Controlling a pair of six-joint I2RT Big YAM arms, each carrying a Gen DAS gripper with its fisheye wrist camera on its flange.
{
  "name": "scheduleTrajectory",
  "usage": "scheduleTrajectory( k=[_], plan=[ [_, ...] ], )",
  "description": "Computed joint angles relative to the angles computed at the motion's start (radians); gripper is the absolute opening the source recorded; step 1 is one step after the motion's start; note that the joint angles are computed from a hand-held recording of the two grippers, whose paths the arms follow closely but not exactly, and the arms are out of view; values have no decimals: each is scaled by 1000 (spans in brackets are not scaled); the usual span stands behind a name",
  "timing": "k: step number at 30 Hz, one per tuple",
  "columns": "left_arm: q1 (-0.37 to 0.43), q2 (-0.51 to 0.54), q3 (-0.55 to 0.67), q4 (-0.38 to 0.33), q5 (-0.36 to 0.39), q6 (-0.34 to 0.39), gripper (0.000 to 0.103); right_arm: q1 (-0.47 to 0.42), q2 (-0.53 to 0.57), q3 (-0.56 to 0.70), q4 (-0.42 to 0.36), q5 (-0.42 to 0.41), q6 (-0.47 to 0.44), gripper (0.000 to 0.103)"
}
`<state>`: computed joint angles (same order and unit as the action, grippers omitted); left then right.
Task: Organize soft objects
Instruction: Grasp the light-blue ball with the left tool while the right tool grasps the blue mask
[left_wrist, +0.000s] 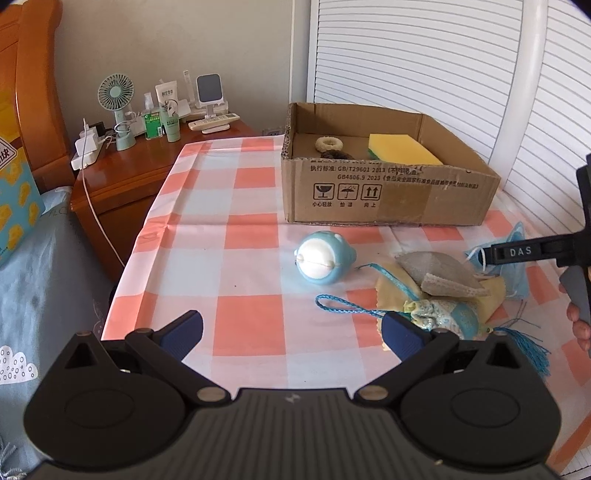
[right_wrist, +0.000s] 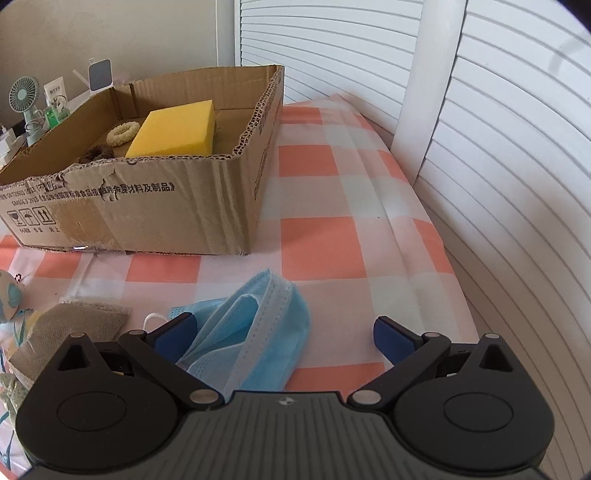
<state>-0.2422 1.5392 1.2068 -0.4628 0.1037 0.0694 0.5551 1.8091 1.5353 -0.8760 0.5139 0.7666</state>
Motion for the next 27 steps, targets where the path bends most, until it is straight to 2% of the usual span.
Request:
scheduleTrajectory(
  k=[7, 9, 18, 22, 27],
  plan=[
    [10, 81, 62, 2, 33, -1, 102, 9, -30, -64, 88, 21, -48, 103],
    [7, 103, 75, 23, 46, 13, 102, 9, -38, -81, 111, 23, -61, 103],
    [-5, 210, 153, 59, 45, 39, 102, 13, -60, -129, 175, 26, -96, 103],
    [-3, 222, 157, 82, 64, 27, 98, 14, -66, -143, 195, 31, -103, 103],
    [-4, 211, 134, 123, 101, 26, 82, 17, -68, -147, 200, 39, -100, 103]
  ],
)
